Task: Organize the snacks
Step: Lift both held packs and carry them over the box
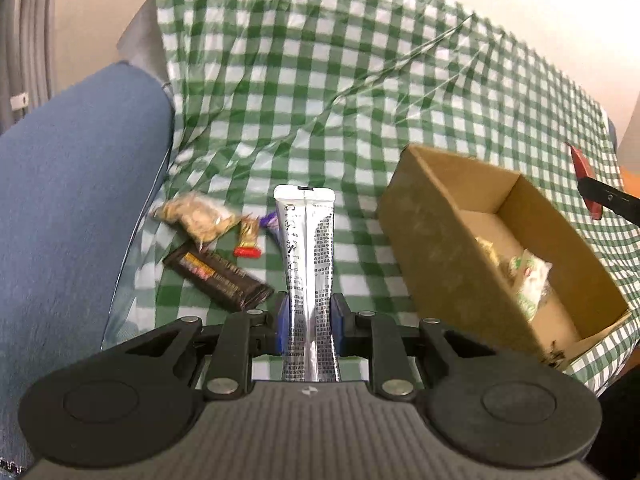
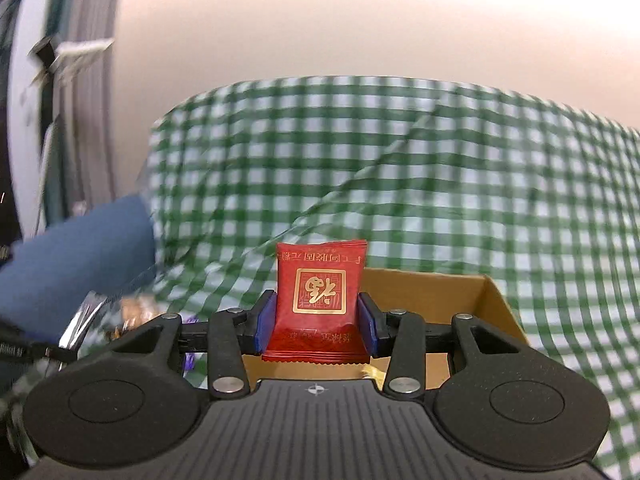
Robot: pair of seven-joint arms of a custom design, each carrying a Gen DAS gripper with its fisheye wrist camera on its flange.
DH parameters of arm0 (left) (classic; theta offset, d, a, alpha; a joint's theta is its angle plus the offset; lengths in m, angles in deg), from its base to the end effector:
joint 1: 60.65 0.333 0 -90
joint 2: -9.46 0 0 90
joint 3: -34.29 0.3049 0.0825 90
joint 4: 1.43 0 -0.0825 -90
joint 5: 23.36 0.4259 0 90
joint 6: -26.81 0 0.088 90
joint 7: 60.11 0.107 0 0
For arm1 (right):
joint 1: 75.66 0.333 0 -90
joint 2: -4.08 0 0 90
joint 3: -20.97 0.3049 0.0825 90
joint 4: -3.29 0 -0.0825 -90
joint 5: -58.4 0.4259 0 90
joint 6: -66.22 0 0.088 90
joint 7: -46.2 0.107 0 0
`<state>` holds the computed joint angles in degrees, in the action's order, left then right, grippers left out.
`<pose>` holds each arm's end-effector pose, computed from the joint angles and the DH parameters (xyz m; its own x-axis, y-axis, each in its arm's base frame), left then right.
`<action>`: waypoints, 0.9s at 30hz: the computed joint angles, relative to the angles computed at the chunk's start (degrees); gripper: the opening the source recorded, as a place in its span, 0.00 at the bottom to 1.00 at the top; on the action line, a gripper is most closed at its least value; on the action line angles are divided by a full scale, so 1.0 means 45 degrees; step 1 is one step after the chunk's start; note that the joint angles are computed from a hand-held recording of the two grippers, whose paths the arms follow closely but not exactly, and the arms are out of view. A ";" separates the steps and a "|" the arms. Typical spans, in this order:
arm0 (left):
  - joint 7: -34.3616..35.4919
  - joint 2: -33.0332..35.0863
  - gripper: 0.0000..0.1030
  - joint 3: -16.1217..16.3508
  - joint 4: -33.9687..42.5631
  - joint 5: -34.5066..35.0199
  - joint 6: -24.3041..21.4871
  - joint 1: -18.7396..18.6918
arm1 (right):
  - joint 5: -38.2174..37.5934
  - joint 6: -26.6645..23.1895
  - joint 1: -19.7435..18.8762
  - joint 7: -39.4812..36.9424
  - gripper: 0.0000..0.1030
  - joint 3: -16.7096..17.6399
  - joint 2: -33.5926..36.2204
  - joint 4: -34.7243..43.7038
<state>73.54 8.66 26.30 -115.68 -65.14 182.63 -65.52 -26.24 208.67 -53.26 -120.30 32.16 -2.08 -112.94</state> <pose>0.6246 -0.1180 0.5169 -0.4615 -0.8787 0.1222 -0.6176 0.2193 -0.7553 0.5023 0.3431 0.5278 -0.1385 -0.9882 -0.0657 -0.3033 0.1055 -0.9470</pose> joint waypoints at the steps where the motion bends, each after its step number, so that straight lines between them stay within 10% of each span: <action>1: 0.0217 -0.0069 0.23 -0.0033 -0.0023 -0.0255 0.0086 -0.0040 | -0.0161 -0.0054 -0.0032 0.0337 0.43 -0.0017 -0.0177 -0.0167; 20: 0.8188 -0.1239 0.23 -0.0104 -0.0654 -0.6707 0.2094 -0.2367 | 0.0224 -0.1341 -0.0783 0.0250 0.43 0.0590 -0.2402 -0.2378; 27: 0.7980 -0.0535 0.23 -0.0657 -0.0012 -0.6386 0.1605 -0.2547 | 0.0483 -0.1720 -0.1089 0.0267 0.43 0.0862 -0.2841 -0.2823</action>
